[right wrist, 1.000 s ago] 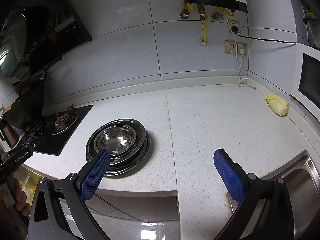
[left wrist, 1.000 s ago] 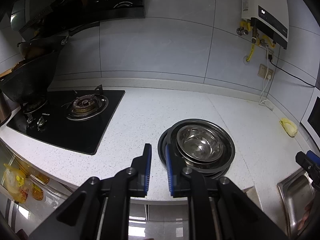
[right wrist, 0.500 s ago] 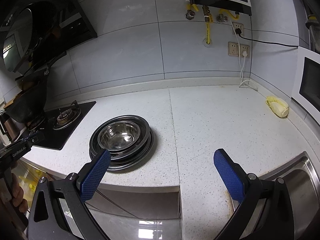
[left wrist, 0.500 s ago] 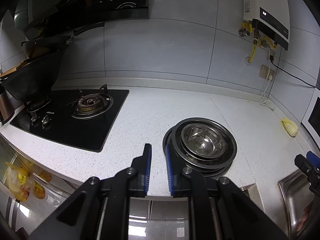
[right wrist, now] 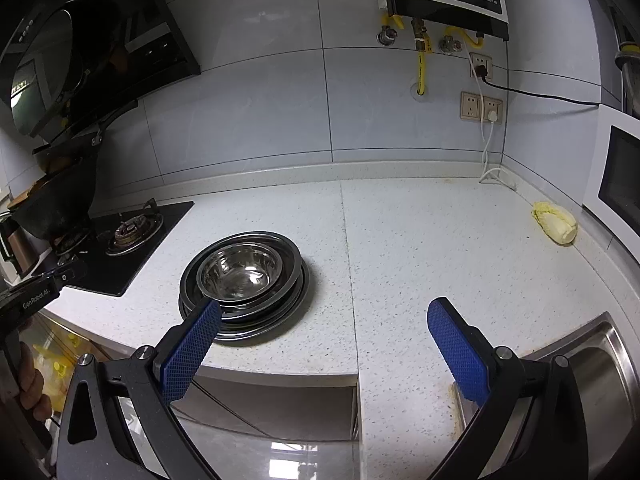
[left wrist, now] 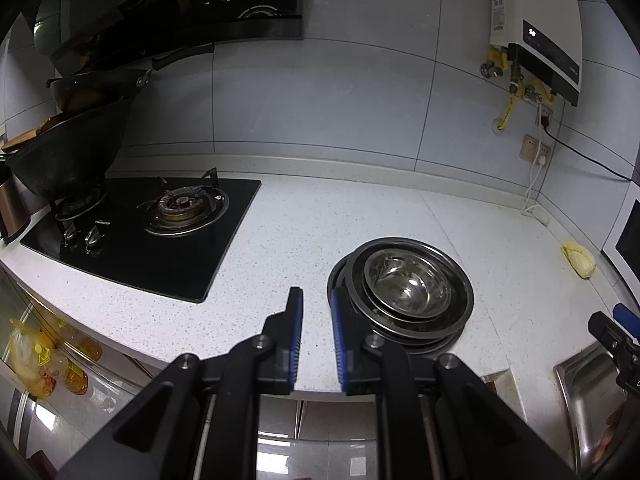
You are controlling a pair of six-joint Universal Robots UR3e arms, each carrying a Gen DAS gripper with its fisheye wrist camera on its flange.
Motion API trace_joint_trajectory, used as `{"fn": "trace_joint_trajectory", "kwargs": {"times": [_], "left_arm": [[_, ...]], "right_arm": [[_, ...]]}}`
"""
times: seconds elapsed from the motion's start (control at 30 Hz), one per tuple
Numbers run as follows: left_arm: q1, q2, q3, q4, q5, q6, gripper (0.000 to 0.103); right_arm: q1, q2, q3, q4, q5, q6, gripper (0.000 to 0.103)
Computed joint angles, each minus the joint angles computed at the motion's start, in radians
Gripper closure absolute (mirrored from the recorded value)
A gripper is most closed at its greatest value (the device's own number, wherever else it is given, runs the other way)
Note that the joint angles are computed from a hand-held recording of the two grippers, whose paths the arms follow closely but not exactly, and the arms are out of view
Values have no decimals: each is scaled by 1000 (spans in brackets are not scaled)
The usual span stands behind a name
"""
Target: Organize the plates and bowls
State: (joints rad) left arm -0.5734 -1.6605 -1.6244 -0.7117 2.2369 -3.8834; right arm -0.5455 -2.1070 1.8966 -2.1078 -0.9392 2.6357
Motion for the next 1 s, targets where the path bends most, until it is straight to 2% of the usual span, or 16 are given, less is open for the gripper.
{"fn": "trace_joint_trajectory", "kwargs": {"times": [0.3,0.37,0.43,0.47,0.5,0.53,0.8,1.0], "left_arm": [[26,20,-50,77,-54,14,87],[28,18,-48,74,-56,15,70],[27,16,-48,75,-53,18,69],[27,15,-44,70,-53,18,63],[30,14,-42,64,-61,24,53],[30,13,-43,66,-64,26,51],[28,20,-56,67,-75,25,49],[15,26,-60,76,-43,17,49]], "right_arm": [[-3,4,-1,-3,0,-7,2],[-6,3,0,-5,1,-6,2],[-9,5,0,-6,3,-12,2],[-9,4,1,-6,4,-13,2],[-11,5,0,-5,5,-16,2],[-11,6,-1,-5,5,-16,2],[-18,11,5,-4,11,-33,2],[-16,13,5,-4,11,-38,2]]}}
